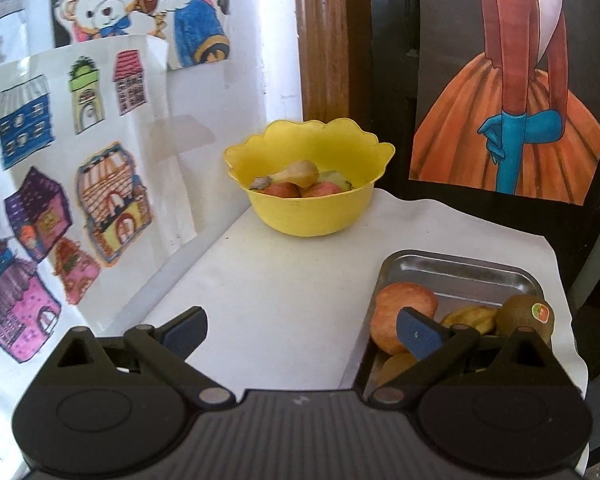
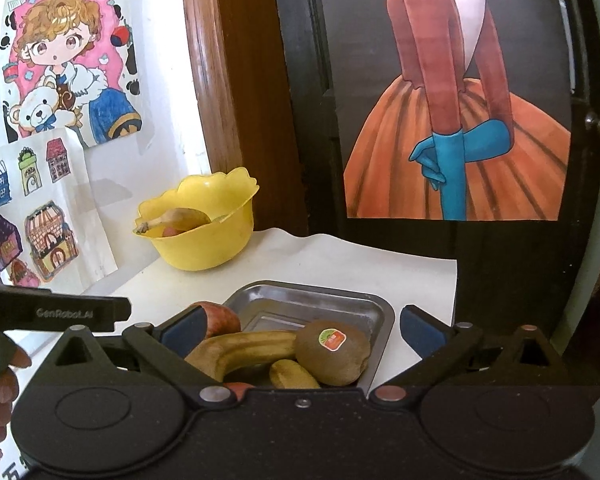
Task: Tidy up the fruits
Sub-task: 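Lift both open grippers away from the steel tray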
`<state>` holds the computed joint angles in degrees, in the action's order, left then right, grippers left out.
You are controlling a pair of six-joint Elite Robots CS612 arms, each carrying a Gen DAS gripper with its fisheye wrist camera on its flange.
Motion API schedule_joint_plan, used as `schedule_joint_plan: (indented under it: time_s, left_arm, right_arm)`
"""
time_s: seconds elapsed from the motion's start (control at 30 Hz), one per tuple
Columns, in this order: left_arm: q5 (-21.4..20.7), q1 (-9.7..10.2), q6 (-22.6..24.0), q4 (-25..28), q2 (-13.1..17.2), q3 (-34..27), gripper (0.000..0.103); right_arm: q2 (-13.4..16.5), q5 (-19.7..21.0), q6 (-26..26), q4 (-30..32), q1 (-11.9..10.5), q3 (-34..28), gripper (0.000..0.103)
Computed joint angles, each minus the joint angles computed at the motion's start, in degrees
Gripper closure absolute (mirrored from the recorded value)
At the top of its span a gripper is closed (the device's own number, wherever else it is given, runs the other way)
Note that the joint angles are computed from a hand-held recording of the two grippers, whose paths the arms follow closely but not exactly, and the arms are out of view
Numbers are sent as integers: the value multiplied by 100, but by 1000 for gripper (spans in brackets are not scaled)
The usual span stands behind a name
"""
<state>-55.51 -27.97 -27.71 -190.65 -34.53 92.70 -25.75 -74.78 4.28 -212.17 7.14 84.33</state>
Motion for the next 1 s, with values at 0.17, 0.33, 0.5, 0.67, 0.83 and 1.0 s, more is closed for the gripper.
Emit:
schedule_joint_plan:
  time_s: [0.17,0.33,0.5,0.67,0.83,1.0]
  left_arm:
    - [-192,45,281,-532,-84,285,1]
    - [-368,97,533,-849,-237,598,0]
    - [-596,166,778,-1229,-368,896,0]
    - [-752,214,971,-1615,-450,1183,0]
    - [-889,272,972,-1892,-550,1473,0]
    - [-893,280,918,-1957,-660,1730,0]
  right_arm:
    - [-139,-447,61,-269,135,262,1]
    - [-304,-927,244,-483,314,571,1]
    - [-451,-1351,404,-704,495,854,1]
    - [-565,-1805,501,-896,709,1093,1]
    - [-646,-2244,550,-1050,929,1249,1]
    - [-730,-2433,670,-1154,1076,1419,1]
